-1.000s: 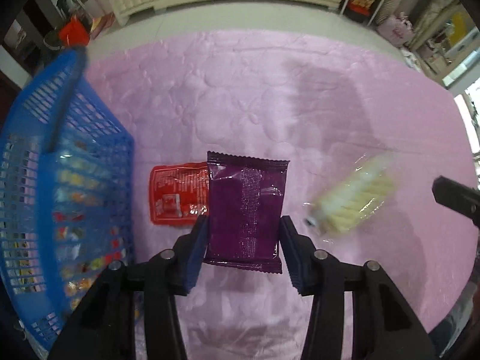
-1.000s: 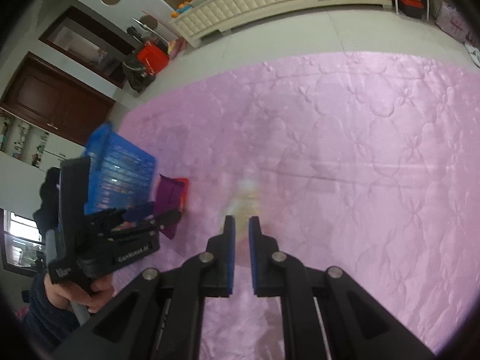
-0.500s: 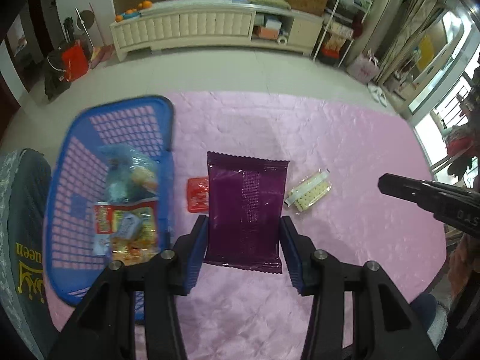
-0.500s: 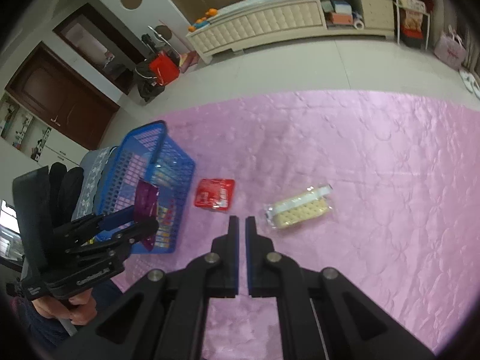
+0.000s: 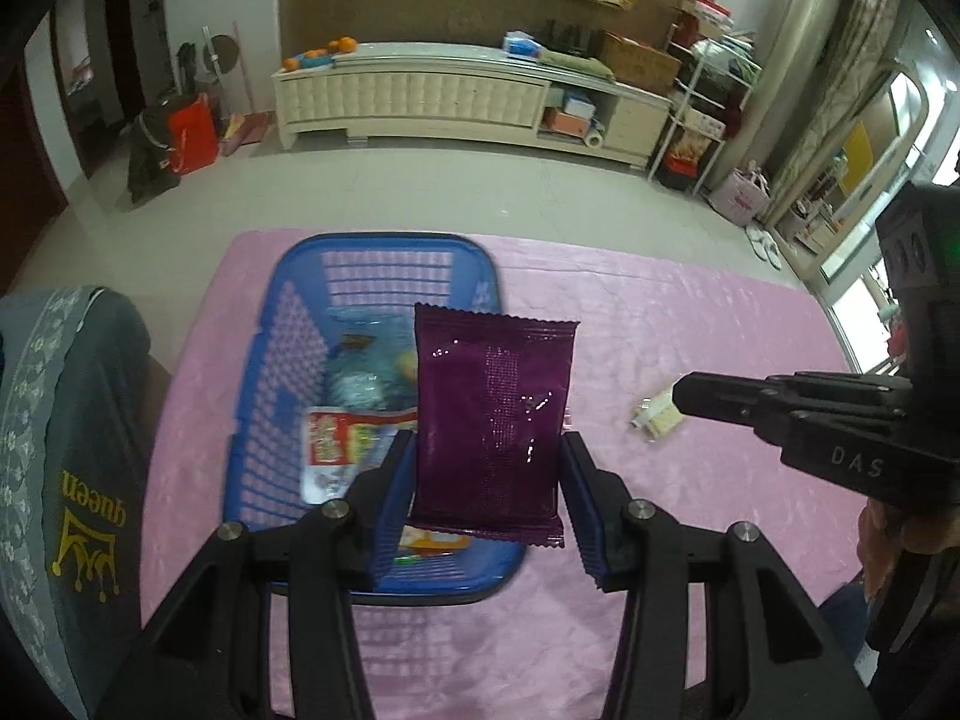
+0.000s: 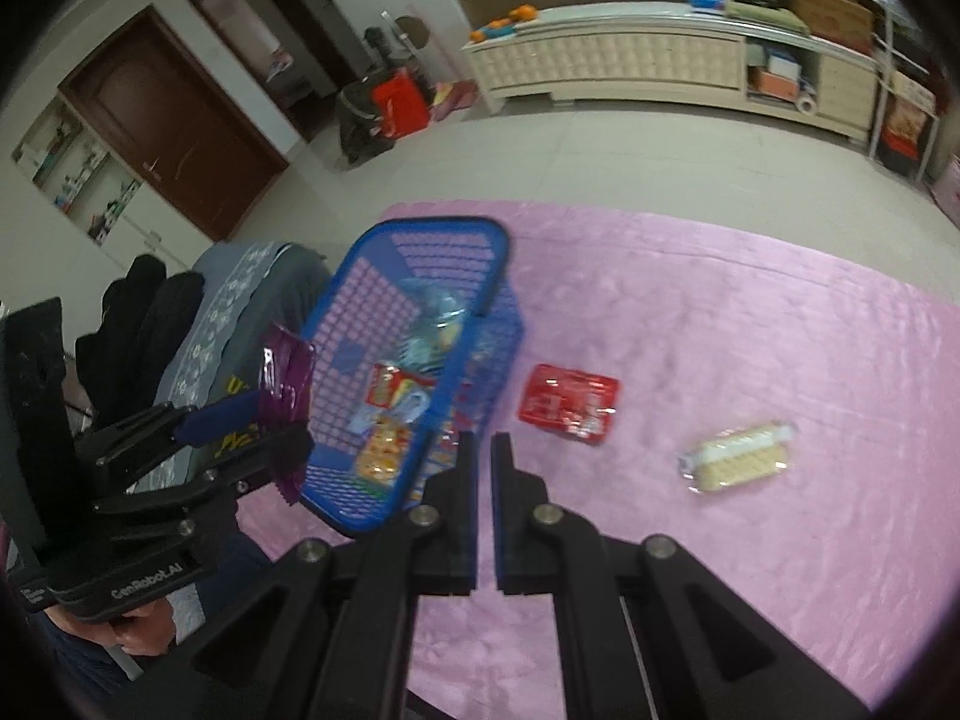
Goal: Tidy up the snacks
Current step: 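Grasp the purple bag with the left gripper and lift it over the basket, then release the purple bag into the basket with the left gripper, then move the left gripper to the white cracker pack and close on it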
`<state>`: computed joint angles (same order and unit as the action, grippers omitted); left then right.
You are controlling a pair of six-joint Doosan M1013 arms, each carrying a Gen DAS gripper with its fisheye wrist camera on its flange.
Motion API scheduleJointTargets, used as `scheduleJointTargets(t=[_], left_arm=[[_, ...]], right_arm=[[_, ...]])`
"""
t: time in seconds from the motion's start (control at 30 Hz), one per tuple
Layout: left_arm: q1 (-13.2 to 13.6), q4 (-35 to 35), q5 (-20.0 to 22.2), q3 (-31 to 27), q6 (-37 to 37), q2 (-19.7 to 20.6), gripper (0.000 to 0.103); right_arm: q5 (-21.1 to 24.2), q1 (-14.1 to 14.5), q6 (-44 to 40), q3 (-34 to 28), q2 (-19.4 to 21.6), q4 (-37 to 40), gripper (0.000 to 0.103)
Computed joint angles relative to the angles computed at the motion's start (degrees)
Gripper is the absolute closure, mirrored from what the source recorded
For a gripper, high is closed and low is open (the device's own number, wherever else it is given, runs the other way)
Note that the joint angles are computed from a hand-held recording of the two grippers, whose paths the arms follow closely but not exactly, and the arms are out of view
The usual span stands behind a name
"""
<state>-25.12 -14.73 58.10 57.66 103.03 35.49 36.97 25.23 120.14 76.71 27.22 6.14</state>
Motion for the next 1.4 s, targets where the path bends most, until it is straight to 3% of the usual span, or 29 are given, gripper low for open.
scheduleJointTargets(t=[0.5,0.77,0.8,0.83,0.93,0.97,1.2,1.4], left_arm=[[3.9,0.26,3.11,-1.54,-2.47,3.23,0.058],[4.37,1.18,2.35,-1.52,-3.73,4.57,0.058],[4.38,1.35,1.82,-1.33,-3.5,4.58,0.053],[4.4,1.22,1.2,-0.89,-2.91,4.37,0.046],[4.49,-0.09,-0.08,0.17,-1.67,3.77,0.039],[4.45,-0.12,-0.48,0.57,-1.69,3.48,0.038],[4.32,-1.21,-5.24,5.82,0.5,-0.18,0.035],[3.18,-2.19,-12.26,12.87,2.81,-5.02,0.032]], right_arm=[[7.52,1.6,-5.72,-12.0,9.19,3.15,0.096],[12.03,2.62,-2.53,-16.1,12.0,-3.34,0.095],[12.08,2.94,-2.11,-16.2,12.0,-5.17,0.092],[12.08,3.24,-1.45,-16.07,11.87,-7.01,0.079],[10.57,3.65,-0.09,-14.57,10.88,-9.06,0.027],[9.92,3.72,0.11,-14.14,10.64,-9.07,0.023],[5.43,4.69,2.66,-8.85,6.92,-12.53,0.021],[0.26,6.08,14.08,-1.53,2.35,-22.32,0.019]])
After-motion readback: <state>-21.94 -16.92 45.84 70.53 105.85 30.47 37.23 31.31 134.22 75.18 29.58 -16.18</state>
